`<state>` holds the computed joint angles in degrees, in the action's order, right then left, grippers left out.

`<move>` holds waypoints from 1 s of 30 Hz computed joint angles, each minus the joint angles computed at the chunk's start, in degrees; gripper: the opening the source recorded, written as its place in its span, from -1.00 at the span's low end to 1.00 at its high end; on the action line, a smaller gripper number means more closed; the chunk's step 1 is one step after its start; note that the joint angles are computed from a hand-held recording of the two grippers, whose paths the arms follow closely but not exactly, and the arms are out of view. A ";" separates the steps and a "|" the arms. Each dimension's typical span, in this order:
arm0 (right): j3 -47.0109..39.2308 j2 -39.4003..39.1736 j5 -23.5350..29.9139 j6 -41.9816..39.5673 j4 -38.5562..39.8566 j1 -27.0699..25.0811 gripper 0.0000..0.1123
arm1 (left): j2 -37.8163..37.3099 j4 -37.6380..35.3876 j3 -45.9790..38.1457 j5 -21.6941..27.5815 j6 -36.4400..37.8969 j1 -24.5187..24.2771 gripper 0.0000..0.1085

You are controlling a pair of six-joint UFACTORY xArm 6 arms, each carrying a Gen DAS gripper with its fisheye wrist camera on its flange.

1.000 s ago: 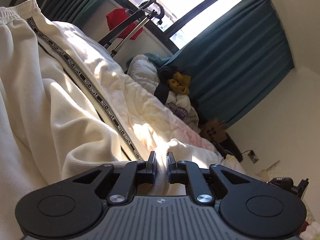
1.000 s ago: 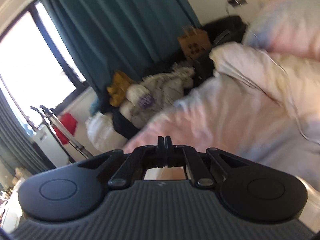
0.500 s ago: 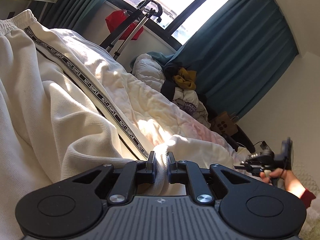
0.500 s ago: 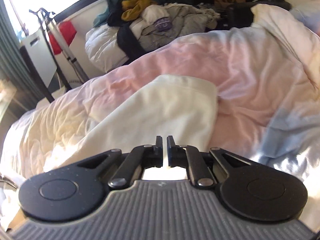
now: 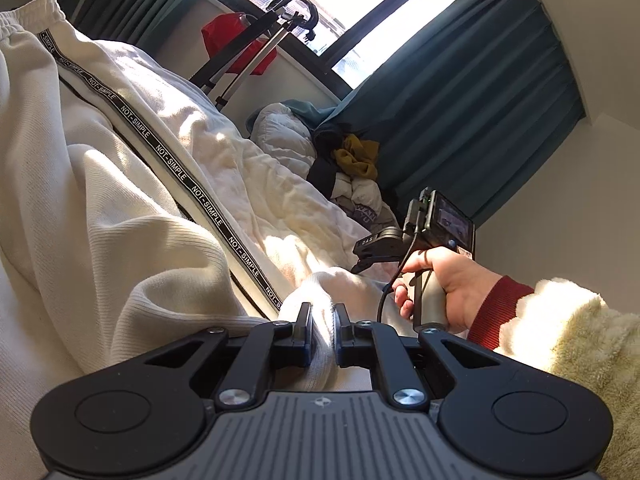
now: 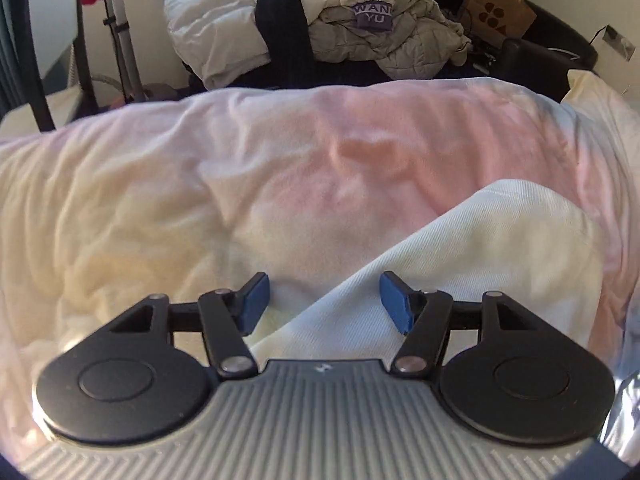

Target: Fold clothes

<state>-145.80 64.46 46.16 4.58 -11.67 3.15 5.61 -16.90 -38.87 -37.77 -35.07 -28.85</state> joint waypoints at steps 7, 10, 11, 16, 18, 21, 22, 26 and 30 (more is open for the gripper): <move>7.26 -3.84 -3.34 9.95 -7.68 -0.18 -0.51 | 0.09 1.87 -0.01 -0.14 -2.10 0.84 -0.81; 12.01 -7.47 -4.61 9.94 -4.93 -1.17 -0.82 | 0.07 1.60 -0.11 0.04 -1.59 0.79 -0.81; 14.08 -9.08 -5.46 9.77 -3.59 -1.63 -0.83 | 0.05 1.19 -0.19 0.17 -1.04 0.63 -0.81; 30.83 -21.87 -15.21 5.90 3.05 -4.94 -0.88 | -0.26 -2.31 -0.70 0.79 3.95 -0.95 -0.82; 37.84 -27.61 -18.91 2.69 7.76 -7.17 -0.88 | -0.64 -3.43 -0.70 0.93 5.96 -1.72 -0.82; 48.68 -36.01 -23.62 -5.56 18.57 -11.29 -0.88 | -1.61 -4.00 -0.04 0.47 7.04 -2.53 -0.82; 52.26 -38.64 -24.39 -8.74 22.88 -12.87 -0.88 | -2.04 -4.08 0.33 0.30 7.18 -2.76 -0.82; 62.77 -45.68 -21.39 -19.67 39.37 -20.31 -0.89 | -3.65 -3.26 1.44 1.43 6.62 -3.49 -0.82; 66.64 -45.84 -13.91 -20.26 43.05 -27.88 -0.89 | -4.82 -11.32 0.72 5.54 15.18 -7.12 -0.81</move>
<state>-79.16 18.62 32.25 -15.68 31.39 -24.72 0.79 -28.22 -38.15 -32.23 -19.89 -35.96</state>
